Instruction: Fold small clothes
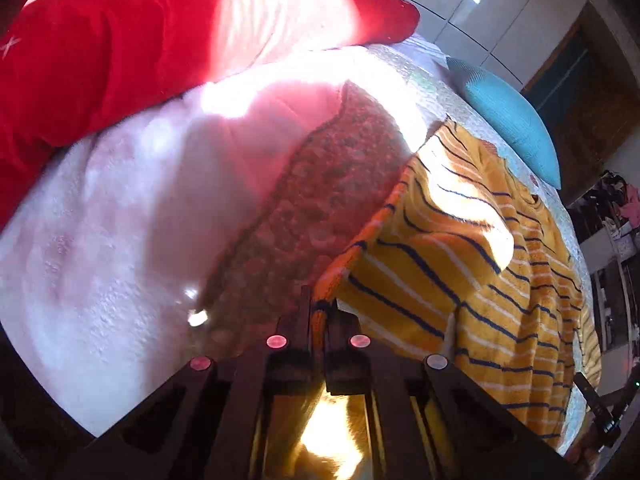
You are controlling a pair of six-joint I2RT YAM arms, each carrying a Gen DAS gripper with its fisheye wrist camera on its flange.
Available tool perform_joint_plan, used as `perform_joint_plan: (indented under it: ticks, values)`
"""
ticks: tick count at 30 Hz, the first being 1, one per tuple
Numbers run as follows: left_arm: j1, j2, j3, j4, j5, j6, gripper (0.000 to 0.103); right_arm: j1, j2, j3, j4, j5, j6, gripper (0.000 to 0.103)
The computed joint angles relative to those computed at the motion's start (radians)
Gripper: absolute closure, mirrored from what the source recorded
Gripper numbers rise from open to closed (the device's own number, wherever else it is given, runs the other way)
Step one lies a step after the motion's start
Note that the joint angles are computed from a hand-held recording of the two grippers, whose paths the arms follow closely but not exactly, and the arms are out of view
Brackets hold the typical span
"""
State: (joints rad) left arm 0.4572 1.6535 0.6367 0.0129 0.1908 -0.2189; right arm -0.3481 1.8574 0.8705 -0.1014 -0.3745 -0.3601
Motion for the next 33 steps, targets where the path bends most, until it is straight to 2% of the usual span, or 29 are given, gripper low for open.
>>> perform_joint_plan:
  ticks: [3, 4, 6, 8, 9, 10, 11, 12, 14, 16, 18, 22, 24, 26, 28, 30, 31, 33]
  values:
    - [0.04, 0.032, 0.091, -0.017, -0.199, 0.011, 0.099, 0.004, -0.015, 0.004, 0.007, 0.011, 0.02, 0.041]
    - [0.064, 0.049, 0.118, -0.021, -0.233, 0.021, 0.098, 0.001, -0.018, 0.006, 0.006, 0.009, 0.025, 0.041]
    - [0.109, 0.063, 0.15, -0.048, -0.199, 0.029, 0.094, -0.012, -0.021, 0.014, -0.005, -0.001, 0.03, 0.041]
    - [0.132, 0.007, 0.099, -0.036, -0.118, 0.031, 0.089, -0.032, -0.018, 0.023, -0.027, -0.024, 0.024, 0.041]
    - [0.131, -0.036, 0.059, -0.038, -0.081, 0.032, 0.08, -0.045, -0.012, 0.03, -0.049, -0.04, 0.016, 0.041]
    - [0.123, -0.088, 0.012, -0.045, -0.037, 0.032, 0.076, -0.059, -0.005, 0.038, -0.076, -0.059, 0.002, 0.041]
    - [0.103, -0.145, -0.04, -0.047, 0.01, 0.027, 0.066, -0.074, 0.005, 0.048, -0.107, -0.083, -0.016, 0.041]
    - [0.073, -0.19, -0.084, -0.044, 0.057, 0.016, 0.059, -0.089, 0.015, 0.054, -0.134, -0.109, -0.034, 0.041]
    - [-0.003, -0.272, -0.17, -0.038, 0.138, 0.0, 0.055, -0.123, 0.031, 0.059, -0.187, -0.161, -0.07, 0.041]
    - [-0.12, -0.301, -0.23, -0.011, 0.156, -0.039, 0.054, -0.157, 0.041, 0.051, -0.227, -0.211, -0.103, 0.041]
    - [-0.248, -0.278, -0.259, 0.039, 0.136, -0.089, 0.054, -0.191, 0.052, 0.041, -0.261, -0.251, -0.138, 0.041]
    - [-0.433, -0.13, -0.26, 0.17, 0.135, -0.21, 0.054, -0.245, 0.064, 0.0, -0.307, -0.32, -0.21, 0.041]
    - [-0.521, -0.098, -0.268, 0.233, 0.067, -0.253, 0.041, -0.258, 0.069, -0.023, -0.327, -0.358, -0.247, 0.041]
    - [-0.614, -0.106, -0.269, 0.231, -0.045, -0.296, 0.039, -0.244, 0.057, -0.07, -0.303, -0.378, -0.261, 0.039]
    - [-0.681, -0.089, -0.236, 0.197, -0.11, -0.326, 0.04, -0.213, 0.018, -0.147, -0.217, -0.382, -0.243, 0.041]
    - [-0.706, -0.086, -0.202, 0.12, -0.147, -0.331, 0.094, -0.172, -0.006, -0.198, -0.152, -0.376, -0.226, 0.072]
    - [-0.702, -0.088, -0.192, 0.093, -0.143, -0.335, 0.093, -0.155, -0.006, -0.199, -0.149, -0.366, -0.223, 0.089]
    - [-0.69, -0.152, -0.206, 0.042, -0.157, -0.356, 0.094, -0.167, 0.005, -0.173, -0.201, -0.394, -0.226, 0.092]
